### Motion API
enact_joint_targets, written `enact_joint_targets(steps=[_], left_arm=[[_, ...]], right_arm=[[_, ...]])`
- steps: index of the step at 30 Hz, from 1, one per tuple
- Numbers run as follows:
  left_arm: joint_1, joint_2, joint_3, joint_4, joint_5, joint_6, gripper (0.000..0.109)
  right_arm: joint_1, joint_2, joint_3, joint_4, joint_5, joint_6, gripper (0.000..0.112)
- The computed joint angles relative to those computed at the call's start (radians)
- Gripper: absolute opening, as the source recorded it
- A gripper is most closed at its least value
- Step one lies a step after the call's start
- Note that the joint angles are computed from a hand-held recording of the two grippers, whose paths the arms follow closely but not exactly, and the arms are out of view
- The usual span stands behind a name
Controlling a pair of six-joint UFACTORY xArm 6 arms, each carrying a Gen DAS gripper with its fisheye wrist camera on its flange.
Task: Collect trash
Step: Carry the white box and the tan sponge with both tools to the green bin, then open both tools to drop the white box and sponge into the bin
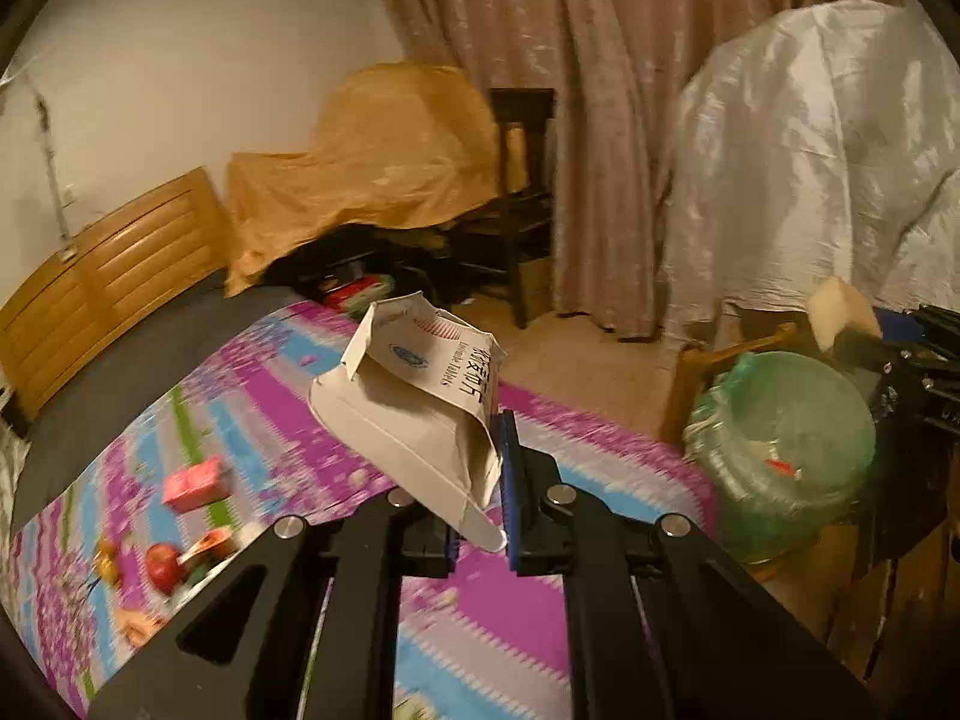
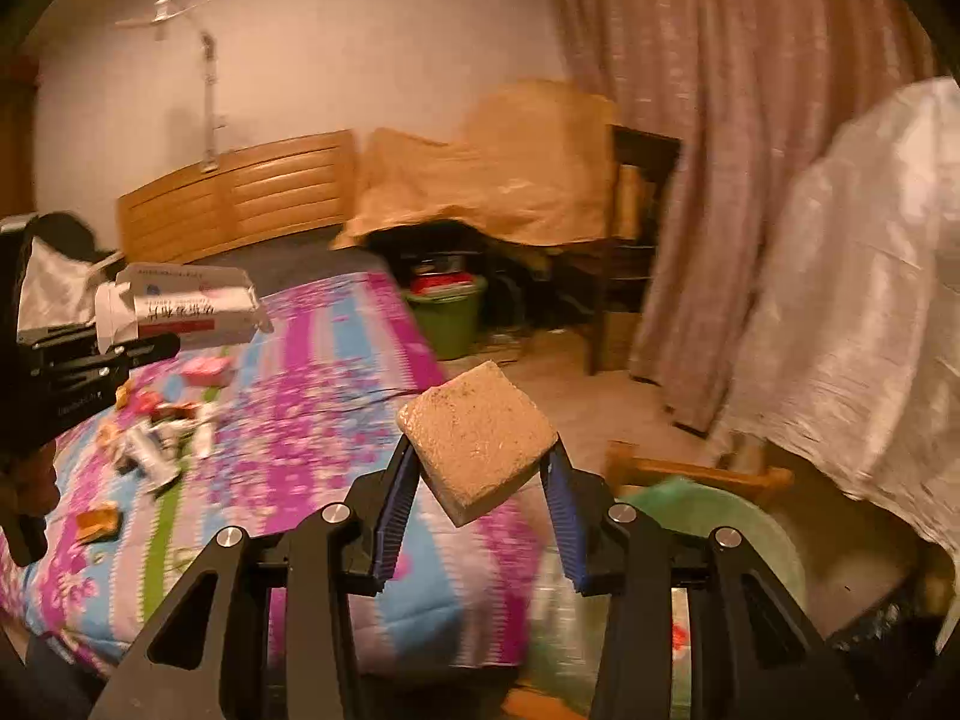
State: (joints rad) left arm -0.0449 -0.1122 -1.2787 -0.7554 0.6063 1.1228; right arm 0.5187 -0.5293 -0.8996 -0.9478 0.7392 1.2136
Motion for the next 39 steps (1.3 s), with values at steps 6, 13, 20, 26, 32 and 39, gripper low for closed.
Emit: enact_joint_targets(steps=[6,13,20,26,32,39], left_arm=[[-0.132,0.042,-0.016,0.05,-0.047,-0.041,0.009],[-0.291,0.104,-0.063,0.108,-0.08,-0.09,0.009],[-0.409,0.133,-0.057,0.153,-0.108,-0.098,0.009],[-0.466,0.173,-0.07,0.2,-0.085,-0.152,0.009],[-0.487,0.198,-0.059,0.233,-0.053,-0.179,0.009],[-0.493,0.221,-0.06,0.247,-0.049,-0.185,0.009]], right_arm=[[-0.096,-0.162,0.103,0.041,0.073,-0.054,0.043],[-0.248,-0.253,0.164,0.159,0.091,-0.141,0.043],[-0.362,-0.285,0.232,0.263,0.086,-0.158,0.043],[-0.423,-0.315,0.296,0.315,0.068,-0.164,0.043],[-0.477,-0.32,0.343,0.356,0.032,-0.195,0.043],[-0.484,-0.271,0.352,0.364,0.0,-0.21,0.043]])
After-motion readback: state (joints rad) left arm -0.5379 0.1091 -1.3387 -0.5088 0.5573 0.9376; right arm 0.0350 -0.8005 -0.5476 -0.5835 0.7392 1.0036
